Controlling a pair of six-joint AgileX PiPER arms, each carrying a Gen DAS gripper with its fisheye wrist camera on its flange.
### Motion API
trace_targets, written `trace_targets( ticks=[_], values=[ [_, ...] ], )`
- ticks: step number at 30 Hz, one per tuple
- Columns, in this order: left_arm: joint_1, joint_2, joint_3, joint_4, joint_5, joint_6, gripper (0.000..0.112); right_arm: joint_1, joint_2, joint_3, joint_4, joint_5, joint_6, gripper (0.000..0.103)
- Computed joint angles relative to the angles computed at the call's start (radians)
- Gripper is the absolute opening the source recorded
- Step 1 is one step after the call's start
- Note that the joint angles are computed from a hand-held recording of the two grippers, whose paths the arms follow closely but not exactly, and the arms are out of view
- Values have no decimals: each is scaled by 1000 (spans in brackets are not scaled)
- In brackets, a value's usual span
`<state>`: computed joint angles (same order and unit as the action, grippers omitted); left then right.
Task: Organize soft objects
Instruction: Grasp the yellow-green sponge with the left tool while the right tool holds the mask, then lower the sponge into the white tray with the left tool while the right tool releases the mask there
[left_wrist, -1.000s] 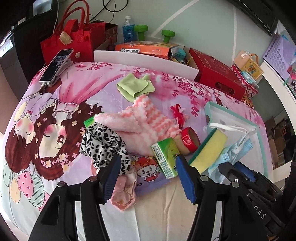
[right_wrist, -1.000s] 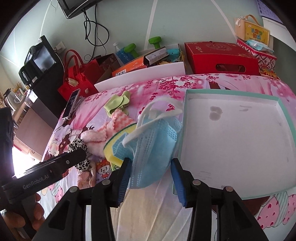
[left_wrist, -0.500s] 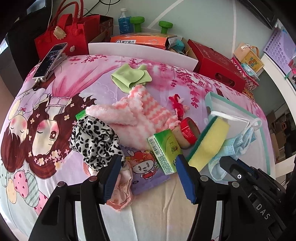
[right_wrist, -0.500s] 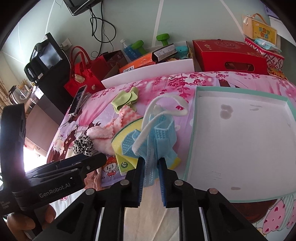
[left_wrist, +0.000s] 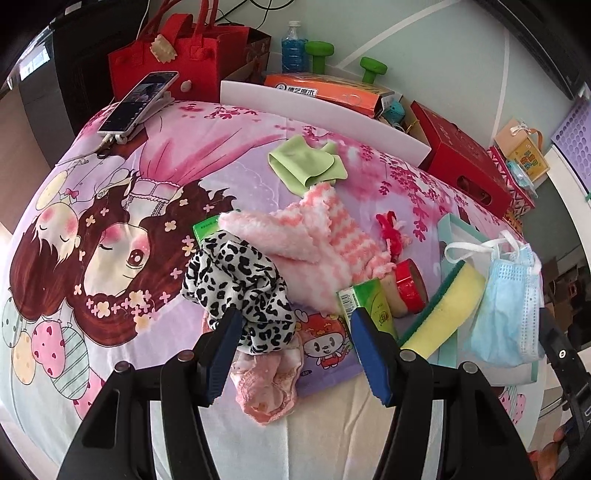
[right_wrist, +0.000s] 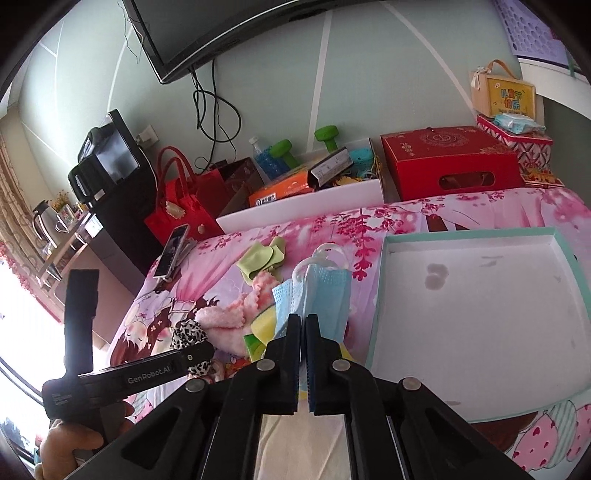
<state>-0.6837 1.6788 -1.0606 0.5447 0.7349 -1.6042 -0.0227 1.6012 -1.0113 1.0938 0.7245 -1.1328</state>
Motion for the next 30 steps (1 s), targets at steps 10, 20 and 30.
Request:
trace_targets(
  ticks=[10, 20, 30],
  values=[
    [-21, -1, -15, 36, -24, 3, 62, -106, -119, 62, 258, 88, -200, 2],
    [-94, 61, -125, 121, -55, 100, 62, -101, -47, 10, 95, -49, -26, 3],
    [-40, 200, -215, 44, -150, 206, 62, -121, -9, -13, 37, -44, 38, 3]
  ],
)
